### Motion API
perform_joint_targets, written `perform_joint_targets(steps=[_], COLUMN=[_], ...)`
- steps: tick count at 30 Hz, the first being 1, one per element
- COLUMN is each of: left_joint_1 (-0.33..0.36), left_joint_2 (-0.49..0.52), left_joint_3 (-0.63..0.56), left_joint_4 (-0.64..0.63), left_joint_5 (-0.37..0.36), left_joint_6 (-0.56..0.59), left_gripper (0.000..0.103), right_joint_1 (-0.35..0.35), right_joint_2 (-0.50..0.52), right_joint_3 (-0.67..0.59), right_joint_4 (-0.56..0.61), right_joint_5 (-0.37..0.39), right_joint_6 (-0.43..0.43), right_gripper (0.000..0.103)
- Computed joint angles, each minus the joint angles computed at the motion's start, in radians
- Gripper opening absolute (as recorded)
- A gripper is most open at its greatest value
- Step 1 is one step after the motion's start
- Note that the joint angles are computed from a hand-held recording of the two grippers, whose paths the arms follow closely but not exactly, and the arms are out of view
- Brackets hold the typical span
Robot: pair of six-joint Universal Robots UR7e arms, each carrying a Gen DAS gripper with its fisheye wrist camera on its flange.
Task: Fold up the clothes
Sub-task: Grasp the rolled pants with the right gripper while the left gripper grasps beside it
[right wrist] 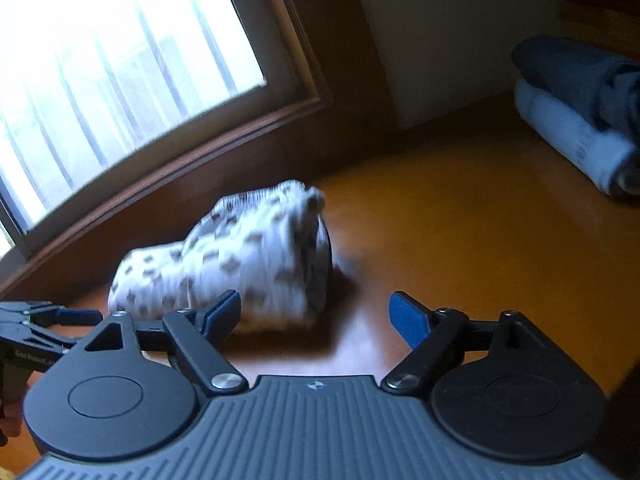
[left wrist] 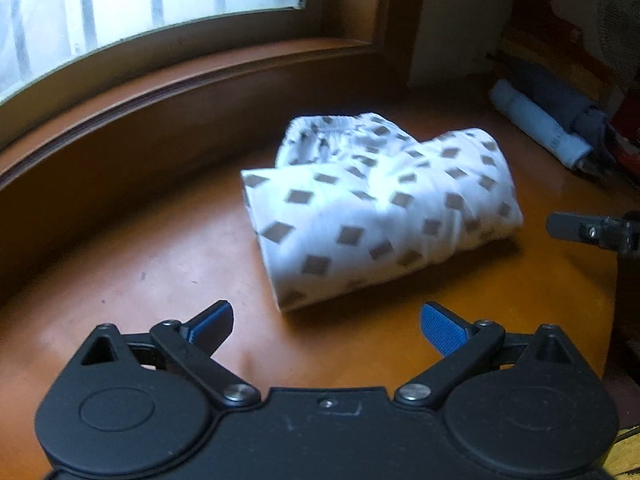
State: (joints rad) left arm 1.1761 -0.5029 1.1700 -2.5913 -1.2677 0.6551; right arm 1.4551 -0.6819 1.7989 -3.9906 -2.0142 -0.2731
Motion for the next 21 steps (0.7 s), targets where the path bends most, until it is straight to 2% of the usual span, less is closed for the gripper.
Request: perform_joint_targets(steps=[4,8,11,14,21], left_joint_1=[0.004,0.002,-0.008,-0.017,-0.021], left_joint_2=[-0.005,0.008,0.035,0.052,0.105], left_joint_3=[0.021,0.026,0.015,0.014,-0.036], left_joint_4=[-0.021,-0.049,-0.079,-0.131,-0.171], left_joint_5=[-0.020,-0.006,0.043,0.088,0.122], left_joint_6=[0.020,-0.003,-0.019,-0.051,-0.106], left_gripper=[0.100,0.100,0.100,0.100,0.099], right_joint_1=[0.031,0.040,0.023,-0.007,-0.092], right_joint_2=[0.033,0.047,0.046,0.022,-0.030], right_joint_3=[0.012,0.013,-0.006,-0.029,-0.069], right_joint_4=[-0.049,-0.055,-0.040,0.054,0.212], right_joint_5=[-0.062,-0.084,-0.040,0.040,0.255], right_joint_6=[-0.017,-0.115,-0.212,-0.242,-0.337], right_gripper=[0.084,0.084,0.084,0.084,0.084])
